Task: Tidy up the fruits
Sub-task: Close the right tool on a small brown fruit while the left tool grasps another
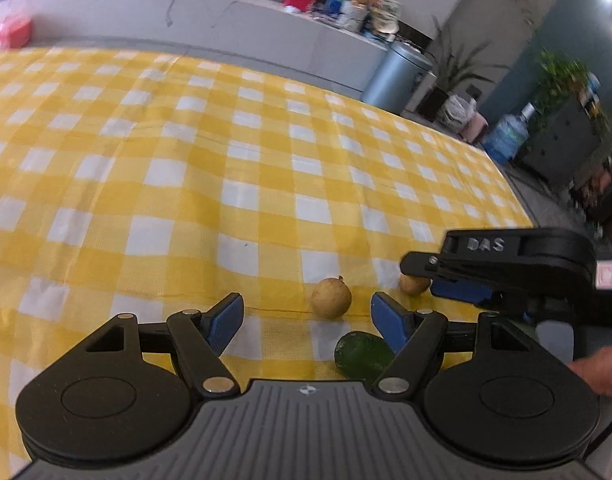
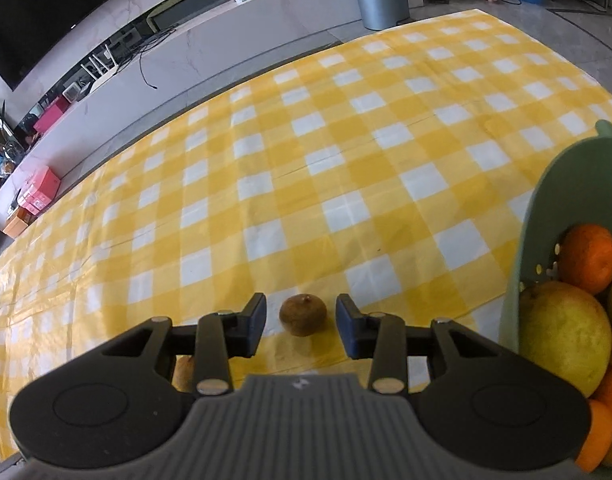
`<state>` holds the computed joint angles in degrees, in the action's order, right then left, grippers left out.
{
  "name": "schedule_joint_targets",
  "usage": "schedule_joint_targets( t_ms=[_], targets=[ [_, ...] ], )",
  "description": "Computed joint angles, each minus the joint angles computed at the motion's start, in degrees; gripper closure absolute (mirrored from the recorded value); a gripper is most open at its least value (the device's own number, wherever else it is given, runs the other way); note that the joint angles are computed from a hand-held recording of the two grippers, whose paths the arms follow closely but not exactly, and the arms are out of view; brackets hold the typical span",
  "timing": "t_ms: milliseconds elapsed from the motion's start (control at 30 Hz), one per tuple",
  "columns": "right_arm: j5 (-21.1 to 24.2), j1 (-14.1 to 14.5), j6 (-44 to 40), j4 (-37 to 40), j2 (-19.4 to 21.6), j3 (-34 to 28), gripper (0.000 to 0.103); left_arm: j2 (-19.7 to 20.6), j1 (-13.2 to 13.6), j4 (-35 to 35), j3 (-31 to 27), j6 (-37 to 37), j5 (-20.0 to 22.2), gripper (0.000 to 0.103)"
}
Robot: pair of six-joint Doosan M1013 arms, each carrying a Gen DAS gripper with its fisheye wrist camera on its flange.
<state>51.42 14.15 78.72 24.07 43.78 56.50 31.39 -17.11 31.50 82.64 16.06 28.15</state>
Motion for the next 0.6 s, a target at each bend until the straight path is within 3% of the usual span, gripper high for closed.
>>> schedule_joint_targets(
  t_ms=[100, 233, 300, 533, 600],
  targets=[
    [-1.65, 0.13, -2.14, 0.86, -0.30, 1.07, 0.067, -0.04, -0.60, 2.13, 0.11, 0.95, -0.12, 0.019],
    [-2.46, 0.34, -2.72, 0.22, -0.26, 1.34, 0.074, -0.19, -0.12, -3.30, 0.53, 5.89, -3.98, 0.019],
    [-2.28, 0.31, -2.27, 0.15, -0.13, 1.30, 0.078, -0.07, -0.18, -2.32, 0.52, 5.06, -4.39, 0.019],
    [-1.79, 0.29, -3.85, 0.99, -0.20, 1.51, 0.079, 2.74, -0.37, -3.50, -3.97, 10.16, 1.81, 0.020],
    [-0.63, 0.08, -4.29, 2.31, -0.24, 1.40, 0.079, 3.92, -0.91, -1.89, -5.93, 11.72, 5.66, 0.028]
  ],
)
